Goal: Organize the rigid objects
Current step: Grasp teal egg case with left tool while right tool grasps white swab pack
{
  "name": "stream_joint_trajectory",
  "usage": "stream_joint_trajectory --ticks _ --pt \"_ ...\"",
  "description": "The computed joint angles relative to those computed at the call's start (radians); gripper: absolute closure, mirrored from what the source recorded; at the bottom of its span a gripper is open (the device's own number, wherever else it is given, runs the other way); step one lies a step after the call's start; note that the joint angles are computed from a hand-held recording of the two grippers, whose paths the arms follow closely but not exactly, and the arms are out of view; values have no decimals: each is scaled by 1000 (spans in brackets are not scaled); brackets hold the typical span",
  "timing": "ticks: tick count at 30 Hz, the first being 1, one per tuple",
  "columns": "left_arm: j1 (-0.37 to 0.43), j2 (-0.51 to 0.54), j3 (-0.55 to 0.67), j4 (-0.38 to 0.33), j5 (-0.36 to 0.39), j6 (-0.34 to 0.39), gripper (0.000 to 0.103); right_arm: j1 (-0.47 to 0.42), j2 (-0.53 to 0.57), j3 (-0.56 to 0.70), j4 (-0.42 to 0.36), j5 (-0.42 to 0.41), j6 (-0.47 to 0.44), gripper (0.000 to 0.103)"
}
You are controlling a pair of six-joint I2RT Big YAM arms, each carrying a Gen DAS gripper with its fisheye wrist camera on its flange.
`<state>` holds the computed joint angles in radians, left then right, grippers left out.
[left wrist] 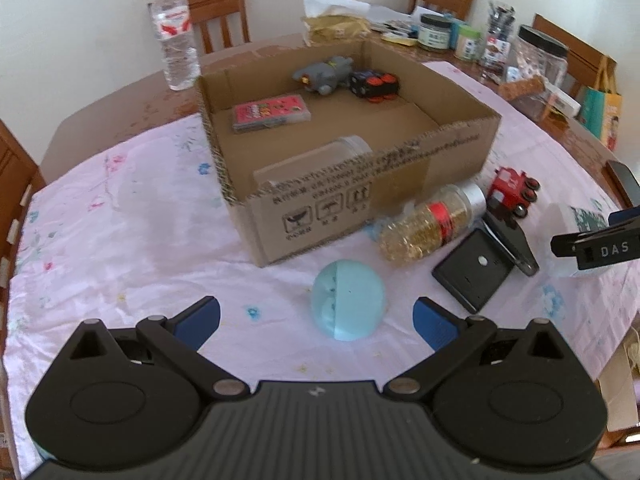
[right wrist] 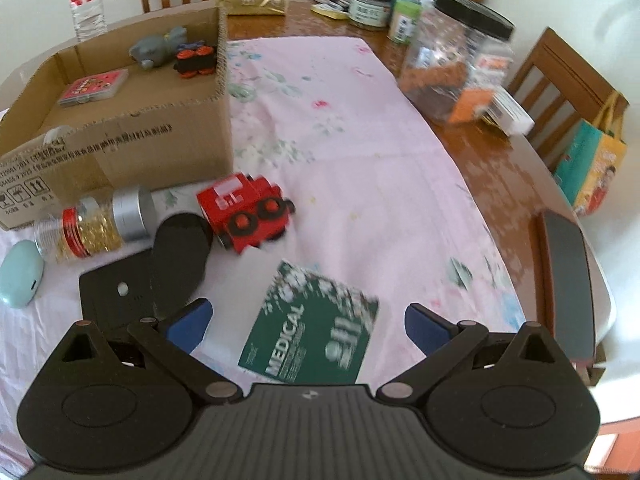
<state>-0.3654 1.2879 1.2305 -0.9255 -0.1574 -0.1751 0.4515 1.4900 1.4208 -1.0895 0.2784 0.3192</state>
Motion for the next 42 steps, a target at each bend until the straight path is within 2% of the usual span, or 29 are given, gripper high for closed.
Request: stream_joint_trajectory --ticks 3,7,12,15,18,19,23,29,34,42 --pt "2 6 -6 6 31 30 1 -1 -21 -29 -16 13 28 0" --pt "2 19 -15 19 42 59 1 -9 -49 -86 1 14 40 0" --pt "16 37 -33 40 66 17 1 -22 -69 -139 65 -16 1 0" --pt "14 46 -49 71 60 16 2 -38 -74 -150 93 -55 -19 0" --pt "7 60 -60 90 46 26 9 -54 -79 -162 115 -92 -35 0" --pt "5 61 -65 97 43 26 17 -55 -82 -167 123 -94 -45 0" --pt "3 57 -73 124 47 -1 31 -59 -86 -175 140 -103 -69 0" --pt "-11 76 -51 125 41 -6 44 -70 -66 -147 114 -129 -101 0" --pt "-17 90 -31 106 37 -16 45 -75 -36 -106 76 -146 -120 0" --pt "-7 101 -16 95 46 12 42 -70 15 -29 -21 -137 -84 0"
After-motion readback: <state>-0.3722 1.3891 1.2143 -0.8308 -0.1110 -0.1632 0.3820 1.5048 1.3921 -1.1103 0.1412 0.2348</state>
